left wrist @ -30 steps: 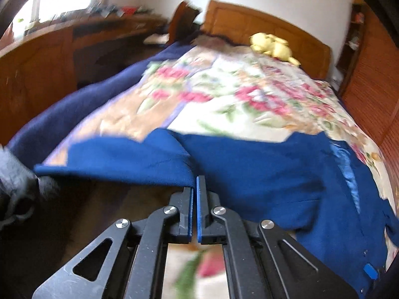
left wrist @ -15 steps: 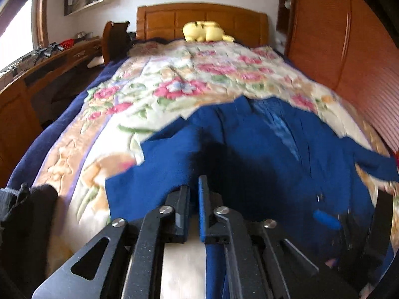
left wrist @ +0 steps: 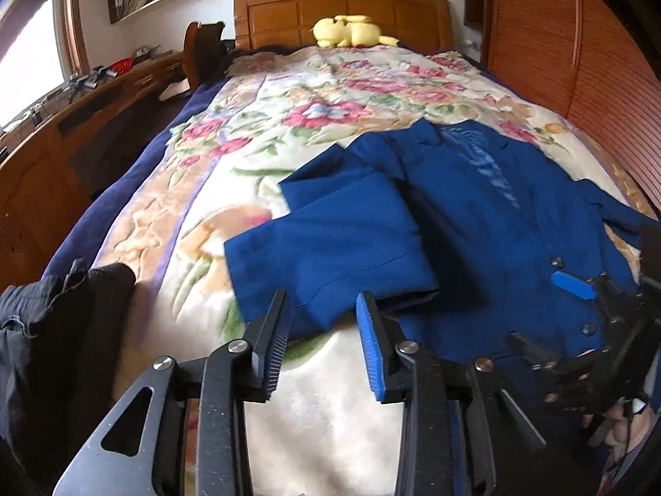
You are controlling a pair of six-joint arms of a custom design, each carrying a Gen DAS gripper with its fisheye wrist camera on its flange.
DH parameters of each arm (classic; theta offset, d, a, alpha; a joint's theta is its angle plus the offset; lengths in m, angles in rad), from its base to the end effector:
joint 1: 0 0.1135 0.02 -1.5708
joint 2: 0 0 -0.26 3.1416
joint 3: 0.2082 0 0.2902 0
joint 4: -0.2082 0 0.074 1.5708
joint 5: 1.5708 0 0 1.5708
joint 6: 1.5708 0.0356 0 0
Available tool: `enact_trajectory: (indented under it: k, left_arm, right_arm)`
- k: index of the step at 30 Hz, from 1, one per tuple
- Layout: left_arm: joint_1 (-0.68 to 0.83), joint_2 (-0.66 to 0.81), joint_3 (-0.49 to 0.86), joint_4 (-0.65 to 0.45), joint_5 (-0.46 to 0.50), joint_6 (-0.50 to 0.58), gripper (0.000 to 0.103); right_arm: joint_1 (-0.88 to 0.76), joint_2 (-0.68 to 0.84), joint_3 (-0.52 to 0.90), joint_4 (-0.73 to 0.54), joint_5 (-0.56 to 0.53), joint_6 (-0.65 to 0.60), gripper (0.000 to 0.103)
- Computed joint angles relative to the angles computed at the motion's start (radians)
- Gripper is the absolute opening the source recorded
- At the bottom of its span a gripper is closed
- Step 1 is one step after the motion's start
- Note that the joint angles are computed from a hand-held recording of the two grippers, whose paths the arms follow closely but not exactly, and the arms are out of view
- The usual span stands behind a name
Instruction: Fold large clothes
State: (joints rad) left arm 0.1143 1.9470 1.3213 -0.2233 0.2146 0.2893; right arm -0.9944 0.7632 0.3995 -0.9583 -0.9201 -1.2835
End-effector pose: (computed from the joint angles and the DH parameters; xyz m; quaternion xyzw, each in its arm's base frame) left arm 0.4506 0.0441 0.1560 0.1190 0.9233 -0.0278 0.3640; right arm 0.1013 -0.1039 0.1557 -0.1826 0.8719 0.0834 0.4466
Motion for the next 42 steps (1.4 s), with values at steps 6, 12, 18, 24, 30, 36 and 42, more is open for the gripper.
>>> enact_trajectory:
  k: [6, 12, 18, 24, 30, 36, 42]
  left_arm:
    - [0.02, 0.172, 0.132, -0.036, -0.064, 0.004, 0.036]
    - [0.05, 0.314, 0.263, -0.096, -0.07, -0.03, 0.037]
    - [0.061, 0.394, 0.352, -0.145, -0.028, -0.069, 0.037]
    - [0.044, 0.408, 0.351, -0.109, -0.064, -0.051, 0.037]
    - [0.025, 0.429, 0.399, -0.151, -0.117, 0.009, 0.037]
    - [0.029, 0.478, 0.55, -0.347, -0.094, 0.012, 0.027]
    - [-0.018, 0.298, 0.405, -0.289, -0.084, 0.018, 0.01]
  right_arm:
    - [0.005, -0.003, -0.002, 0.004, 0.002, 0.005, 0.103]
    - [0.014, 0.002, -0.002, 0.006, 0.005, 0.006, 0.103]
    - [0.013, 0.006, 0.002, -0.009, 0.003, -0.011, 0.103]
    - [0.018, 0.005, 0.002, -0.008, 0.006, -0.005, 0.103]
    - [0.02, -0.004, -0.003, -0.005, 0.007, -0.002, 0.103]
    - [-0.06, 0.007, 0.027, -0.1, -0.026, -0.108, 0.103]
    - [-0.37, 0.296, 0.211, -0.491, -0.082, -0.656, 0.103]
